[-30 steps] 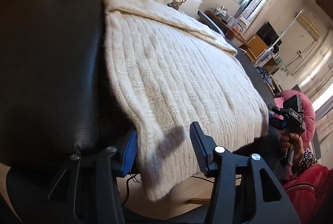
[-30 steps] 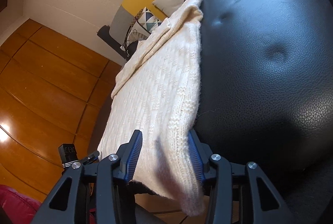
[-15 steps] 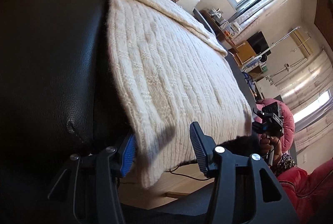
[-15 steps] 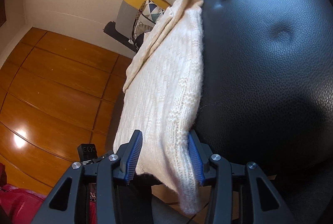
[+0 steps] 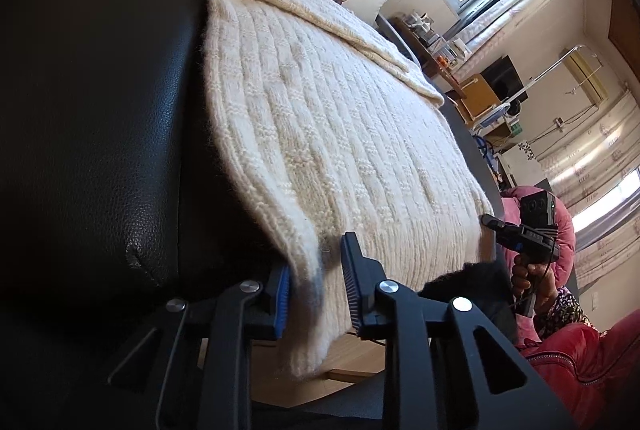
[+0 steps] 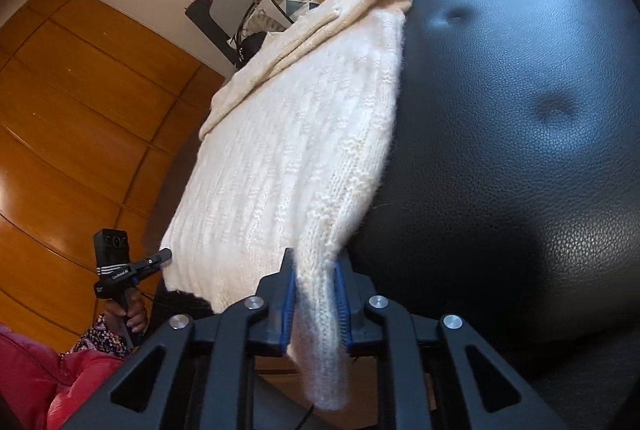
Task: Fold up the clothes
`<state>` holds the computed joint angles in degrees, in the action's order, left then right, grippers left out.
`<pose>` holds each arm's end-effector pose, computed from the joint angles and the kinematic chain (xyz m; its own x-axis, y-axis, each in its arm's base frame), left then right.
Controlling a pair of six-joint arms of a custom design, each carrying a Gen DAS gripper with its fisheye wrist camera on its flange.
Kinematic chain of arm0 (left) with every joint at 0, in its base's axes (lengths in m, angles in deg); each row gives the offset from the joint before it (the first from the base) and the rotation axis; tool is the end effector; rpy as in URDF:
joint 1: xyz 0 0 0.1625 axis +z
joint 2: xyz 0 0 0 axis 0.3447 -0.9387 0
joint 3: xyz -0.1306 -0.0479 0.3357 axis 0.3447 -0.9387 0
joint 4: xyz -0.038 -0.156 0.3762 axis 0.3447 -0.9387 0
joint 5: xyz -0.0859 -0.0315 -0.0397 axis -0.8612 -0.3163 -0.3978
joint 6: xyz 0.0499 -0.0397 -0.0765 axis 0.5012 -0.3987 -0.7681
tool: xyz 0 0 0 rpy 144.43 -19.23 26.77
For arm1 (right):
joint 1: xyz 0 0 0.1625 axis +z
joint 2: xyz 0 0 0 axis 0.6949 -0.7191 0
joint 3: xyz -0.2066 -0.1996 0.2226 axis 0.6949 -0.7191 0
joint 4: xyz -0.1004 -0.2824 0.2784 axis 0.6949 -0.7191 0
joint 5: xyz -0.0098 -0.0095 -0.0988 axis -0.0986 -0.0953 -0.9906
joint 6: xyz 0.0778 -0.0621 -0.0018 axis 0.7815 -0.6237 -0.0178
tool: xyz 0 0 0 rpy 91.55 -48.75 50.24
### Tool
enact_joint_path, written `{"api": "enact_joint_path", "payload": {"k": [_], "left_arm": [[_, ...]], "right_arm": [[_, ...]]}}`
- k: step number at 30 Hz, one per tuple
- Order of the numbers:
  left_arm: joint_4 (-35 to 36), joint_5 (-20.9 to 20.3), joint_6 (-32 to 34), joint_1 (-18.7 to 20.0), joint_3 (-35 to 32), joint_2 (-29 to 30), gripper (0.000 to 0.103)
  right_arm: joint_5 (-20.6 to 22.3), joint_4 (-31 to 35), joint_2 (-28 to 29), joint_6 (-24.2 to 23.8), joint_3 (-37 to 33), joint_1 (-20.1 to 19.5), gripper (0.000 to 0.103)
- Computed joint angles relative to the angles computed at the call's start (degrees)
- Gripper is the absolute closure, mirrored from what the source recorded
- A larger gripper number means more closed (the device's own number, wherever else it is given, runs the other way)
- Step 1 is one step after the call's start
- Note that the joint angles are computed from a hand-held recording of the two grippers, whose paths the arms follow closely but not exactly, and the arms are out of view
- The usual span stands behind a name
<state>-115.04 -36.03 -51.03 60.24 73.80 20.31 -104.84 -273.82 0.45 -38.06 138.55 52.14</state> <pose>0.0079 -0.7225 0.2091 -0.7528 0.6550 0.0655 0.6569 0.7539 0.0112 0.1382 -0.3902 0.0201 -0.9236 0.3817 -0.0346 0.2407 0.5075 -0.8273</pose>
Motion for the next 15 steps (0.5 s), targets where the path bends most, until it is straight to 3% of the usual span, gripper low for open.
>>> {"api": "enact_joint_path", "payload": {"k": [5,11,15], "left_arm": [[1.7,-1.0,-0.4,0.5,-1.7,0.8,0.078],[3.6,-1.9,-0.6,0.8,-3.2,1.5,0.074],[5.2,-3.3,-1.6,1.0,-4.3,2.0,0.064]], "right_arm": [[1.6,0.0,-0.4,0.4,1.6,-0.1,0.081],[4.3,5.6,-2.4,1.0,3.1,-0.4,0.081],[5.5,4.4,-1.7,1.0,1.9,-0.6,0.081]]}}
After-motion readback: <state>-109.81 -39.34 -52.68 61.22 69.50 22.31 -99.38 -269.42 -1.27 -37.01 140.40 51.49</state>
